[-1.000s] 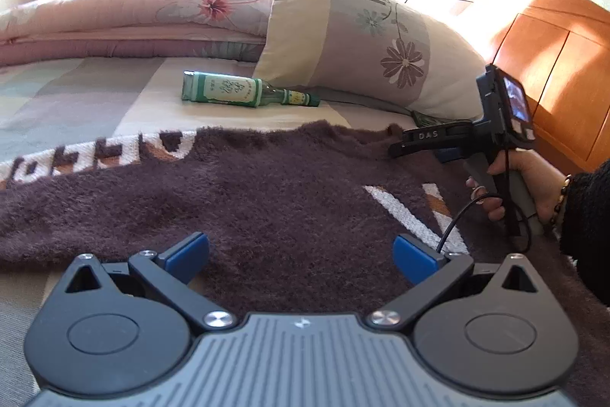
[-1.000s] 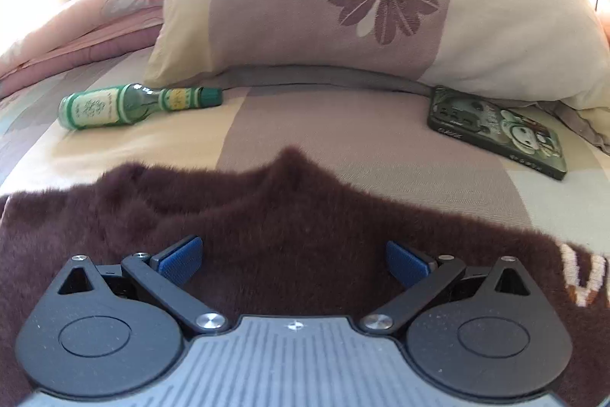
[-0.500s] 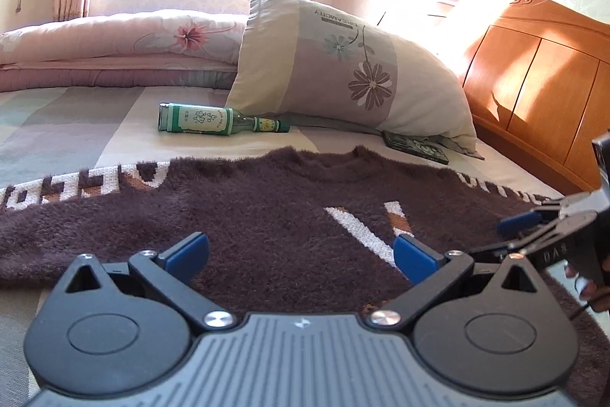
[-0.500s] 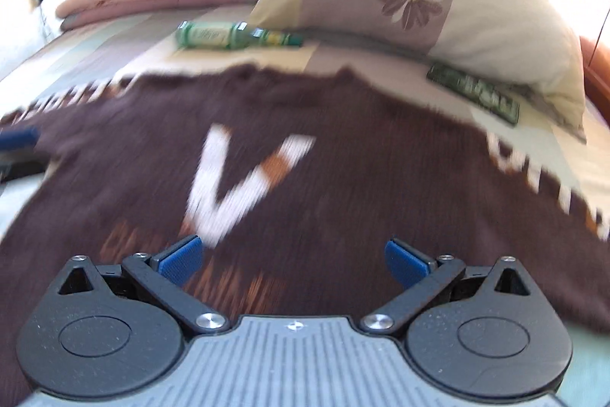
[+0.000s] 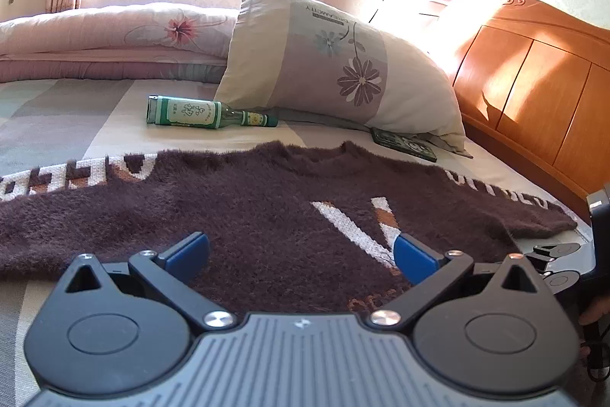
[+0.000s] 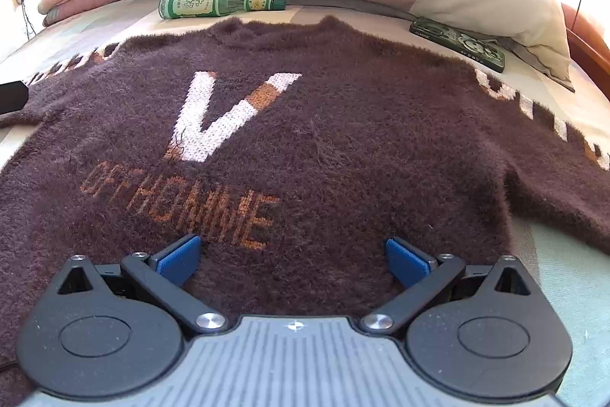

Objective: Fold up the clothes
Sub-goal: 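Lower the open right gripper onto the lettered sleeve cuff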

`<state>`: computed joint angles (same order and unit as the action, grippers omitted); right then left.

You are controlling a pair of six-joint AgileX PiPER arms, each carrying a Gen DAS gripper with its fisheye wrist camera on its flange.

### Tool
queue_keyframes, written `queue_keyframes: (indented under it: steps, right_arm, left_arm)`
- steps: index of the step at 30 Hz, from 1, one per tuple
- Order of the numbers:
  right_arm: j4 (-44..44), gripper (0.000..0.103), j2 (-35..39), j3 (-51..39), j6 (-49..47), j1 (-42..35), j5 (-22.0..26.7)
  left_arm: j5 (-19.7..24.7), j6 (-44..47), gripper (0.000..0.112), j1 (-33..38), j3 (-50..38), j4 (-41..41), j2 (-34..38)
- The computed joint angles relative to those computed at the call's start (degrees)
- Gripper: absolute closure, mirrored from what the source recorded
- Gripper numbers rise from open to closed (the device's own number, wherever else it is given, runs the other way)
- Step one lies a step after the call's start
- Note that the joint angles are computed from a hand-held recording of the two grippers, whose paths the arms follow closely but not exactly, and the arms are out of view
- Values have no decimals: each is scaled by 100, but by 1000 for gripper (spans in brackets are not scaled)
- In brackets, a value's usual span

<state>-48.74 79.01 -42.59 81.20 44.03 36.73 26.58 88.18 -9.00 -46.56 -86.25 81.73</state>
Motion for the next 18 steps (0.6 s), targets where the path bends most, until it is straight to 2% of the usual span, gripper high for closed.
queue_keyframes:
  steps: [5,12,16,18]
  right_arm:
    - [267,0,-687,436,131,611,664]
    - [212,0,-1597,994,1944,2230,2074]
    - [-56,0,-2012,1270,2801,2652,2328]
    - [-225,0,-2191,1426,3085,2548,2128]
  left_arm:
    - [-213,122,10,-224,41,10,-9]
    - [-303,130,10,-520,83,116,-17]
    - [-335,276,10,-719,152,76,7]
    - [-391,361,10,-879,170,12,60]
